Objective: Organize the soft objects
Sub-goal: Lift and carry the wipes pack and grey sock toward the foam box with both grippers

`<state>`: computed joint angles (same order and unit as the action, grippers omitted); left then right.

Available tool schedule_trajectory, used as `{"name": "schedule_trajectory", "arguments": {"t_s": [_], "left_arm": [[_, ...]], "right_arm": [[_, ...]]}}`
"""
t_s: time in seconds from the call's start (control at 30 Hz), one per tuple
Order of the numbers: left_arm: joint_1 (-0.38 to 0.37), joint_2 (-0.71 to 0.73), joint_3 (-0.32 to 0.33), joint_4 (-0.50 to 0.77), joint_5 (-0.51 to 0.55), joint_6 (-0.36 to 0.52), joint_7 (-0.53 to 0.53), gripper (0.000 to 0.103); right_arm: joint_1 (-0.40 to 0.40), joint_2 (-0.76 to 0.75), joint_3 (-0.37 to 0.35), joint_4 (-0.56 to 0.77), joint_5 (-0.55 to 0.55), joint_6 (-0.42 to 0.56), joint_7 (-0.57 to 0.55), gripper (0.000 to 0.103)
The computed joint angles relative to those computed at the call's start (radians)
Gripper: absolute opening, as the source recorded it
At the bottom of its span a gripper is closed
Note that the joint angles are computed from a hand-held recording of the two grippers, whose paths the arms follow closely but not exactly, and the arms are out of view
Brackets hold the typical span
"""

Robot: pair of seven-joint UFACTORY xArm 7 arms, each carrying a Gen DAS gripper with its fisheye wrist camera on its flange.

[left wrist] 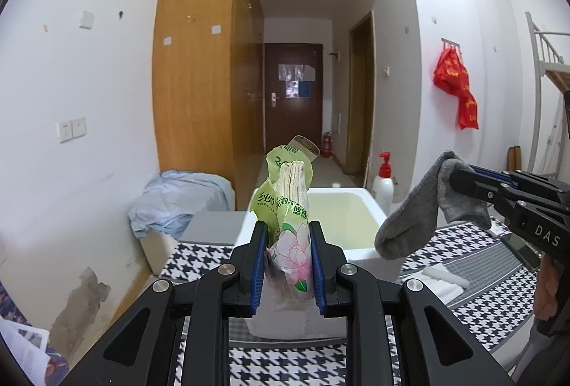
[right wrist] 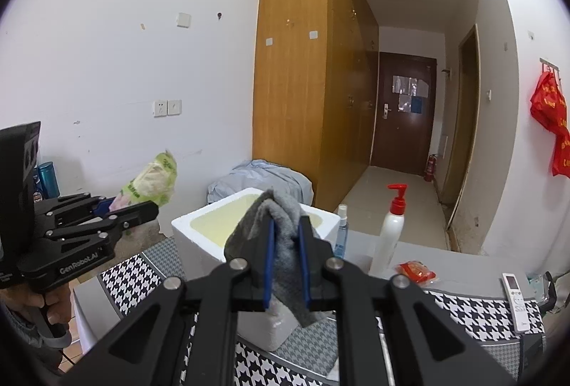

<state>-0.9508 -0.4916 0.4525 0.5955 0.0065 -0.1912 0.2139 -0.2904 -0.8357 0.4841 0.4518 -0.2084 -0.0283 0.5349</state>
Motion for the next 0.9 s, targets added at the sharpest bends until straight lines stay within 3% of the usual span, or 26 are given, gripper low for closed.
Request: {"name": "schedule_trajectory", "arguments": {"t_s": [0.3, 0.9], "left_arm": [[0.116, -0.005, -0.068, -0.018, -0.017, 0.011, -0.015, 0.024], [0.121, 0.019, -0.025, -0.019, -0.017, 0.001, -0.018, 0.024]], "right_arm": [[-0.040, 0.047, 0.046, 0.042, -0.001, -0.027, 0.009, 0.016], [-0.126, 0.160, 0.113, 0.133, -0.008, -0.022, 0.043, 0.016]]}}
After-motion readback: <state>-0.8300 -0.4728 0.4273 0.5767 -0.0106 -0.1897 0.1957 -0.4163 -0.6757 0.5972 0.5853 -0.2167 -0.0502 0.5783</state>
